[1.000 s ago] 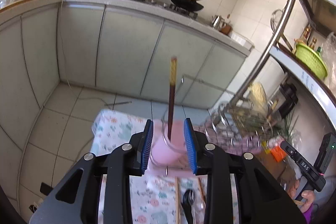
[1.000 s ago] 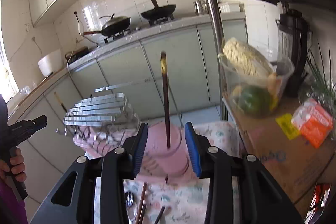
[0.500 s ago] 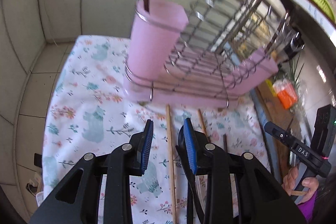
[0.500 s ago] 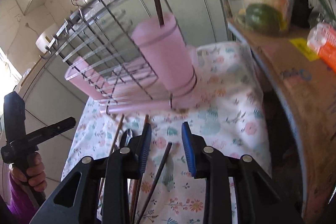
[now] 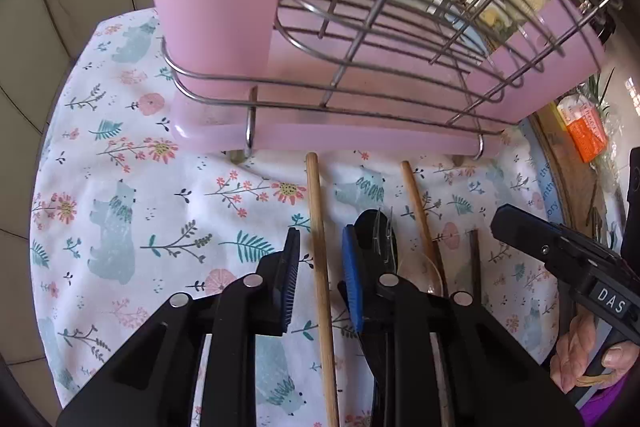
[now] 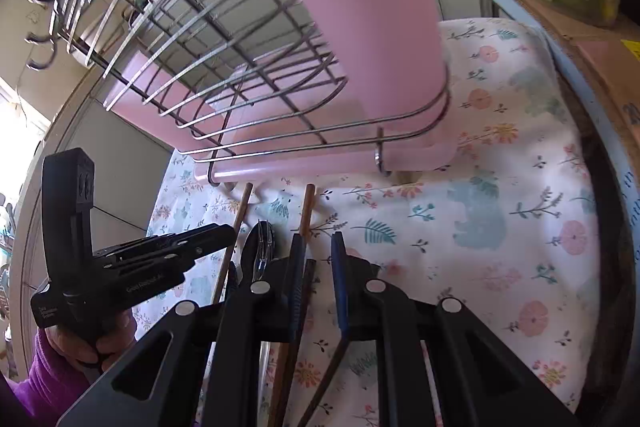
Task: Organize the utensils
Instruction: 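Lower the left tool onto a plain wooden chopstick while the right tool grasps a brown chopstick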
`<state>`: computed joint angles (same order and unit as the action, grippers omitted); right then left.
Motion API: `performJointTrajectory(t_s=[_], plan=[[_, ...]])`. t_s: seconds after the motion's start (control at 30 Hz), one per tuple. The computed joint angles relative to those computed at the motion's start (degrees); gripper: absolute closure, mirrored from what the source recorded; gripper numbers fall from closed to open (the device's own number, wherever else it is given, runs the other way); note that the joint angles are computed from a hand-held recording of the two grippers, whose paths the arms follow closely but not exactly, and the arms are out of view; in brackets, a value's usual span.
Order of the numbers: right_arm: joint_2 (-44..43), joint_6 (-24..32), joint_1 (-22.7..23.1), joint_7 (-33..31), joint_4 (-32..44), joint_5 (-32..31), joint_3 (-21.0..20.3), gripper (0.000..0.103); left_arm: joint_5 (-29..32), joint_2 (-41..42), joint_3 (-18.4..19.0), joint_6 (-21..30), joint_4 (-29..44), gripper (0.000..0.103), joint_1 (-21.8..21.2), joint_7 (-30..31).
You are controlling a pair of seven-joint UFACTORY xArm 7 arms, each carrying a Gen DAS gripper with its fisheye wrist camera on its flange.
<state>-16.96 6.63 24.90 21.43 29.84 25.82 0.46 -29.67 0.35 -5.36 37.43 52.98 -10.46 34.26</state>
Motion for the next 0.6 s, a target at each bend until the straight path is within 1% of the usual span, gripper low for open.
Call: performJointTrajectory(t_s=[0.07,0.13,0.23,0.33,0.43,0.57,0.6], plan=[[1.84,0.1,1.31,-1.32,1.29,1.23,-1.05,0.089,1.27,0.63,-0.19,-0.96,-0.11,0.087,-0.18,-0.67],[3.26,0.49,1.46,-2.32,2.43,2.06,-1.05,0.089,1.71,1.2,-0.33,-1.48,-0.14,0.095,-0.23,-0.97],[4.8,1.03,0.37,-2.89,3.65,2.41,0.06,0.089,-0.5,1.37,-0.24,-0.91,0.0,0.096,0.26,0.0],[6.64,1.8,-1.38,-2.3,5.3,1.48,1.62,0.089,-2.3,0.26,0.26,-0.22,-0.54,0.097,0.96,1.45],[9.53,2.44,-3.81,0.68,7.77,-1.81,4.13,0.089,-3.58,-0.92,0.99,0.89,-1.12,0.097,1.57,3.18],[13.35,4.23,-5.92,3.39,11.26,-5.49,5.86,0.089,-4.67,-1.79,1.88,2.23,-1.35,0.097,2.21,4.6],[14.41,4.79,-6.52,4.79,12.24,-7.28,6.28,0.089,-4.94,-1.87,2.04,2.57,-1.34,0.097,2.35,4.89]])
